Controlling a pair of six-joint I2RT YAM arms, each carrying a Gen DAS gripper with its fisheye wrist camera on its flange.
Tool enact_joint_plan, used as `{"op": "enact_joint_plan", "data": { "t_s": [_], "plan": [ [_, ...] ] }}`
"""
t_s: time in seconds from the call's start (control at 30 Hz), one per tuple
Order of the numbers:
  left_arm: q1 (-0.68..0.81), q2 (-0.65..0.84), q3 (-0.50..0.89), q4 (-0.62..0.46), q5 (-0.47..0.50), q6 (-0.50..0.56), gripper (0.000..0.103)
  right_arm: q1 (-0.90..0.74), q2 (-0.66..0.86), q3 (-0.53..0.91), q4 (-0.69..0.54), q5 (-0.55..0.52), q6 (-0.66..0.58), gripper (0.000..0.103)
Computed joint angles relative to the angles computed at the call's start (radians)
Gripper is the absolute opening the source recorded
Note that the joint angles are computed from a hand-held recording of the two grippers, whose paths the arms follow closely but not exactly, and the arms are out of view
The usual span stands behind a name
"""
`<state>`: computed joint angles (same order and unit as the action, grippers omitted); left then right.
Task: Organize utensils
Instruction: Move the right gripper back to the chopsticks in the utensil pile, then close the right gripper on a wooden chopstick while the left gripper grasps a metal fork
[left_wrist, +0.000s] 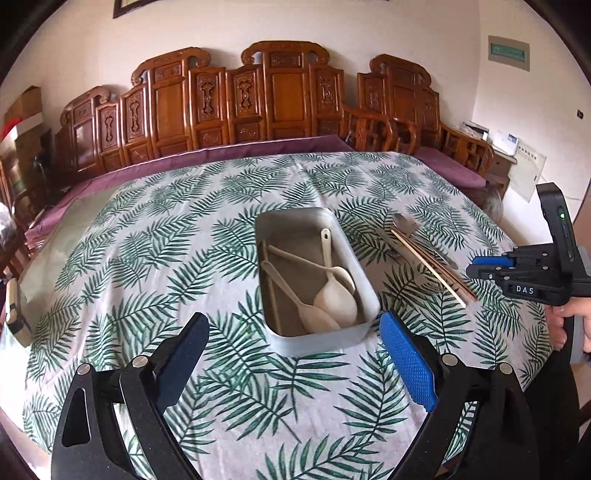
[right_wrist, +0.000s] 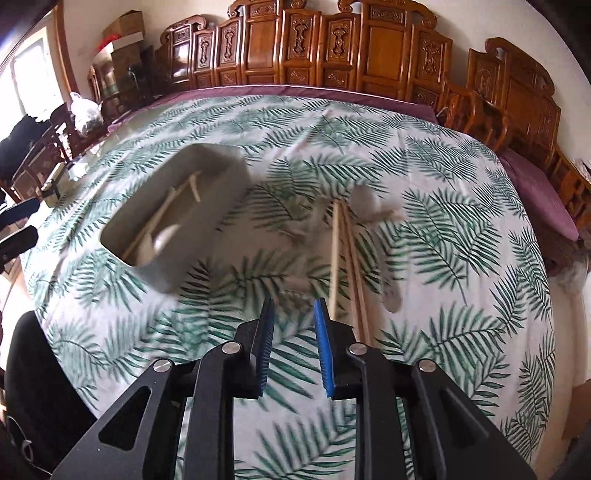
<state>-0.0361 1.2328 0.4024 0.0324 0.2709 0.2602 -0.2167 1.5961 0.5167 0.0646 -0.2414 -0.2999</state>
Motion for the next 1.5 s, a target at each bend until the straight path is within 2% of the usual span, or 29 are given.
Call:
{"op": "enact_joint_plan", "data": {
  "t_s": [0.17,0.37,0.73,0.87,0.93,1.07,1.2,1.37,1.5],
  "plan": [
    [-0.117,0.089,0.021,0.055,-0.053,-0.096,0.090,-0.110,0.147,0.047,0.044,-0.068,-0.043,0.024],
    [-0.258,0.176,0.053,0.112,-0.127,-0.183,0.090,-0.097,0.312,0.151,0.066,-0.093,-0.048,0.020],
    [-0.390,0.289,0.135,0.118,-0.206,-0.242,0.090,0.006,0.485,0.333,0.040,-0.015,-0.021,0.014],
    [-0.414,0.326,0.163,0.119,-0.219,-0.253,0.090,0.019,0.495,0.330,0.066,0.034,-0.037,0.013],
    [-0.422,0.351,0.176,0.124,-0.223,-0.261,0.090,0.008,0.494,0.323,0.073,0.023,-0.033,0.006],
    [-0.443,0.395,0.207,0.126,-0.234,-0.276,0.090,-0.031,0.469,0.291,0.072,-0.043,-0.014,0.006],
    [-0.470,0.436,0.249,0.123,-0.244,-0.288,0.090,-0.091,0.380,0.218,0.059,-0.132,0.003,0.006],
    [-0.509,0.498,0.312,0.121,-0.258,-0.298,0.090,-0.169,0.266,0.133,0.031,-0.188,-0.013,0.006],
    [-0.539,0.576,0.385,0.110,-0.261,-0.316,0.090,-0.212,0.216,0.107,0.004,-0.188,-0.047,0.006]
  ]
}}
